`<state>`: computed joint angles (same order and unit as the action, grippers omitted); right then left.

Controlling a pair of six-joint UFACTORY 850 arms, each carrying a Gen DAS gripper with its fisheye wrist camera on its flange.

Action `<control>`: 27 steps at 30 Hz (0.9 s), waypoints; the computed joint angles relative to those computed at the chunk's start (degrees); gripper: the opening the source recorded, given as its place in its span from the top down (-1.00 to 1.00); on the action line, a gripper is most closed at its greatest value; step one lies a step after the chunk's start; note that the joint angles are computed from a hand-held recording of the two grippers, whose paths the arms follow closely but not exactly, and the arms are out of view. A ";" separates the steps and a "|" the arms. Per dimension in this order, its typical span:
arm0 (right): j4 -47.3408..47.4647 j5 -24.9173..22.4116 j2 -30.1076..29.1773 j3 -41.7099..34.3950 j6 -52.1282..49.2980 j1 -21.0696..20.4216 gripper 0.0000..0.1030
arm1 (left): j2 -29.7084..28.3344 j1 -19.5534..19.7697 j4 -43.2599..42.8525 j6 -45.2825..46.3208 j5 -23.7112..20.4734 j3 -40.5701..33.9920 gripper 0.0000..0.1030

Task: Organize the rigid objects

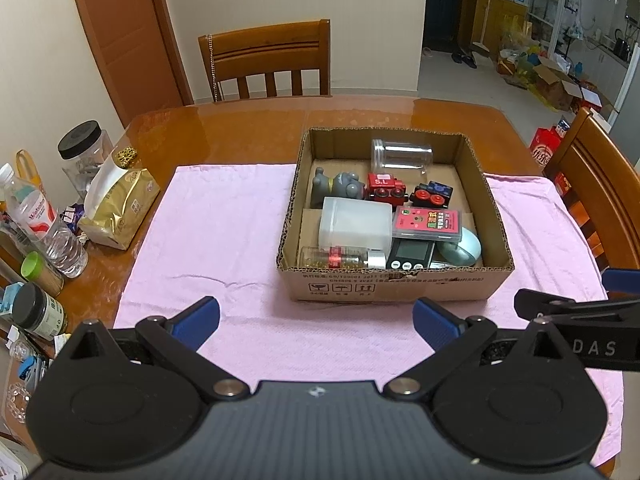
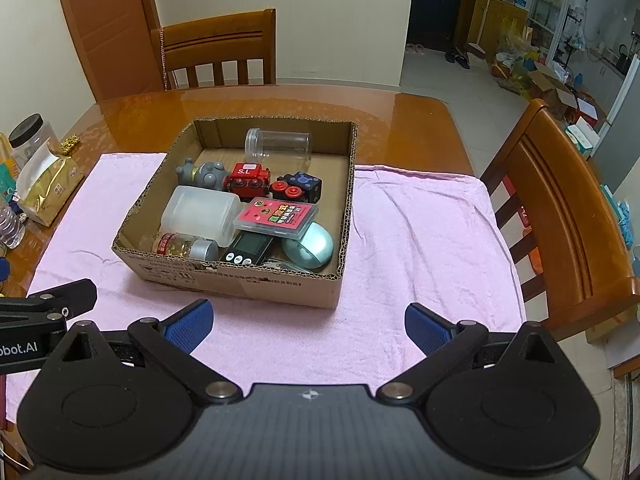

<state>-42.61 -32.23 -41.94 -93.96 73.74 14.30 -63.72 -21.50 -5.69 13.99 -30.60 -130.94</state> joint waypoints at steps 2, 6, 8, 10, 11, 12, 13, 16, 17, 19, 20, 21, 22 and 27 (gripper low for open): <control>0.03 -0.04 -0.03 -0.05 -0.06 0.01 -1.00 | -0.03 -0.02 -0.02 0.01 -0.11 -0.10 -0.98; -0.14 -0.09 -0.03 -0.05 0.13 0.03 -1.00 | -0.31 0.01 -0.08 0.08 -0.56 -0.62 -0.98; -0.27 -0.12 -0.05 -0.09 0.24 0.03 -1.00 | -0.32 0.01 -0.12 0.05 -0.56 -0.63 -0.98; -0.25 -0.16 -0.08 -0.12 0.24 0.03 -1.00 | -0.43 0.00 -0.06 -0.14 -0.73 -0.89 -0.98; -0.32 -0.15 -0.05 -0.11 0.31 0.02 -1.00 | -0.42 0.00 -0.03 -0.17 -0.68 -0.86 -0.98; -0.32 -0.22 -0.07 -0.14 0.30 0.03 -1.00 | -0.42 -0.02 0.08 -0.27 -0.62 -0.88 -0.98; -0.39 -0.35 -0.09 -0.18 0.34 0.03 -1.00 | -0.47 -0.05 0.10 -0.26 -0.63 -0.96 -0.98; -0.40 -0.67 -0.19 -0.30 0.21 0.04 -1.00 | -0.58 -0.07 0.38 -0.74 -0.90 -1.20 -0.98; -0.49 -0.71 -0.18 -0.27 0.30 0.06 -1.00 | -0.69 -0.08 0.41 -0.82 -1.04 -1.41 -0.98; -0.57 -0.86 -0.22 -0.33 0.35 0.06 -1.00 | -0.72 -0.11 0.68 -1.10 -1.14 -1.49 -0.98; -0.61 -1.02 -0.29 -0.41 0.32 0.09 -1.00 | -0.72 -0.11 0.68 -1.10 -1.14 -1.49 -0.98; -0.69 -1.10 -0.31 -0.44 0.34 0.10 -1.00 | -0.67 -0.14 0.63 -1.06 -1.16 -1.45 -0.98; -0.69 -1.14 -0.31 -0.43 0.33 0.11 -1.00 | -0.67 -0.14 0.71 -1.12 -1.18 -1.45 -0.98; -0.59 -1.22 -0.38 -0.53 -0.05 0.13 -1.00 | -0.66 -0.13 0.60 -1.09 -1.19 -1.42 -0.98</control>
